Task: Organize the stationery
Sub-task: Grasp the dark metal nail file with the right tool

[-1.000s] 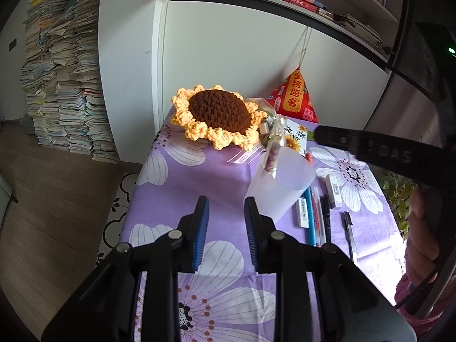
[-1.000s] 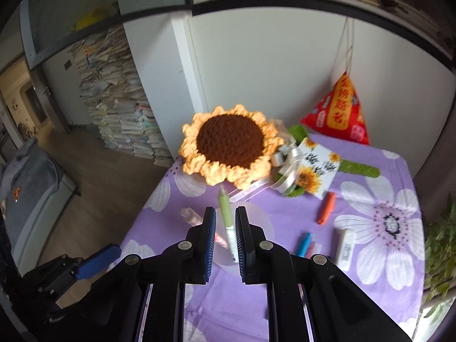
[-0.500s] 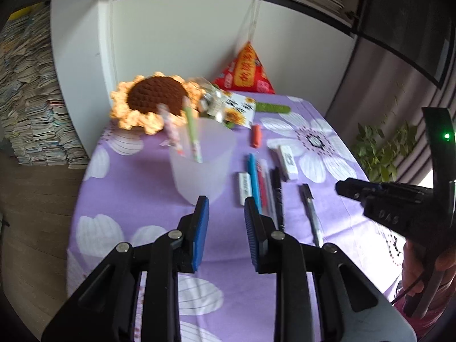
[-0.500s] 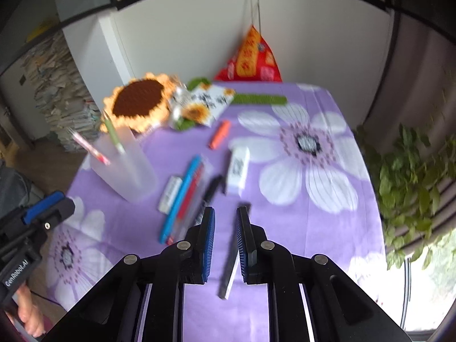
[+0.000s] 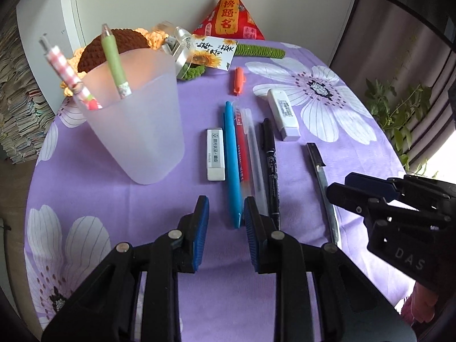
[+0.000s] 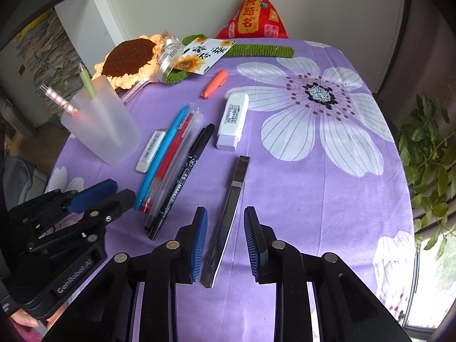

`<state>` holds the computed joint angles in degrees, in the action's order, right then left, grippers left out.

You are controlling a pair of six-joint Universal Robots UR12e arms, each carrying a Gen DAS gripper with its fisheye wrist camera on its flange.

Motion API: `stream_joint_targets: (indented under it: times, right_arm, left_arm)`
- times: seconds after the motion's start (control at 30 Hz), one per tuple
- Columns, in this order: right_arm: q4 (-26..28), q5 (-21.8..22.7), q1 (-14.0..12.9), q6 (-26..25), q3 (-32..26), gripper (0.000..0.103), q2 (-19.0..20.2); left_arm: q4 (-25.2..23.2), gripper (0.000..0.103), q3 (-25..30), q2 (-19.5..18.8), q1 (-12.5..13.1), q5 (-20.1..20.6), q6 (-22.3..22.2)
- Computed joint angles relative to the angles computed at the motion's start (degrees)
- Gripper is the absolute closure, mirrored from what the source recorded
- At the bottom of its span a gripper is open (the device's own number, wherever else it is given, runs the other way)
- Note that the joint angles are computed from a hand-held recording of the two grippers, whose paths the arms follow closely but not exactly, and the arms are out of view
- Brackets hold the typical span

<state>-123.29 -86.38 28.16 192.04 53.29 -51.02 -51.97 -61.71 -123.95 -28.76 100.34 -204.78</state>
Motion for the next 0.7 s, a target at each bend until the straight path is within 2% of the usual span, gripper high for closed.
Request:
stream_joint_targets:
  times: [0.17, 0.47, 0.57, 0.63, 0.67, 0.7]
  right_arm:
    - [1.27, -0.19, -0.02, 0.2, -1.54, 0.077, 1.33]
    - [2.02, 0.71, -0.41, 0.62, -1.98, 0.077, 1.84]
    - [1.95, 1.1, -0.43, 0.45, -1.8, 0.077, 1.73]
    - [1.88, 1.11, -0.37, 0.26, -1.81, 0.077, 1.75]
    - [1.8, 0.85, -0.28, 0.21, -1.83, 0.077, 1.77]
    - [1.76, 0.57, -0.19, 0.2, -1.96, 0.077, 1.86]
  left_arm:
    - [-1.16, 0.08, 1.76, -1.3, 0.1, 0.1, 0.24]
    - [-3.19, 0.076, 3.61, -2.33, -0.21, 3.23, 0.24]
    - [-3.61, 0.076, 3.36, -2.2, -0.1, 2.14, 0.35]
    - [-6.07, 0.08, 4.8, -2.95, -0.3, 2.23, 0.45]
    - [-5.84, 0.081, 5.35, -3.39, -0.74, 4.02, 1.17]
    - [-6.02, 0.087, 5.85, -3.74, -0.89, 4.35, 1.82]
